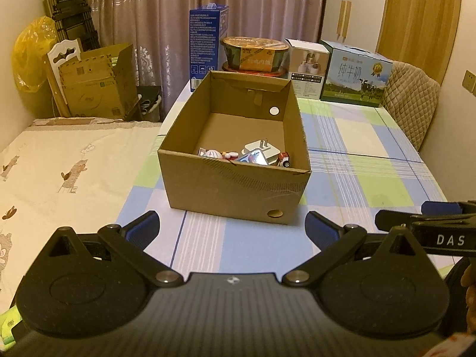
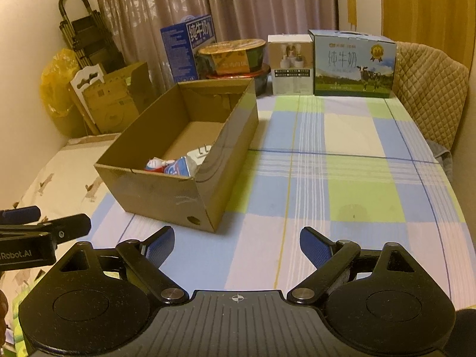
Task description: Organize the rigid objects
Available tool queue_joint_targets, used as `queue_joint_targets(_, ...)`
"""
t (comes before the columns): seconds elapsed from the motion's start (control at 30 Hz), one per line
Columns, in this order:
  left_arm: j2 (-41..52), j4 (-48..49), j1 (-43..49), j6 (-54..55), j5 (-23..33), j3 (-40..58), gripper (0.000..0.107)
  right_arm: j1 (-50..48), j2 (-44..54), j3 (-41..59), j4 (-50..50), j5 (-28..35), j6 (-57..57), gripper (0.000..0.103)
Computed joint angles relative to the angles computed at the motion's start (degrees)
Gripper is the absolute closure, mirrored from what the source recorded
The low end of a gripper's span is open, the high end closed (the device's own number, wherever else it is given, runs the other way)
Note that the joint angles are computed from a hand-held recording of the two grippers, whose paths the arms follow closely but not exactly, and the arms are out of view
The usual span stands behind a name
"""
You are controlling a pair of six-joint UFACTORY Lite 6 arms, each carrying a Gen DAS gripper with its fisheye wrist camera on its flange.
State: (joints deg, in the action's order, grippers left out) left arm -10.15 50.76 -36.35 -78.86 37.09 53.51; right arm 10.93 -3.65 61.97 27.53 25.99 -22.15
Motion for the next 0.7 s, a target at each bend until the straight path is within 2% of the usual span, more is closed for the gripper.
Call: queue_joint_targets(0.7,0.61,0.40,-0.08,-0.03,-0.70,-0.39,0.005,0.70,1.28,0.41,-3.49,-0.23,4.31,0.014)
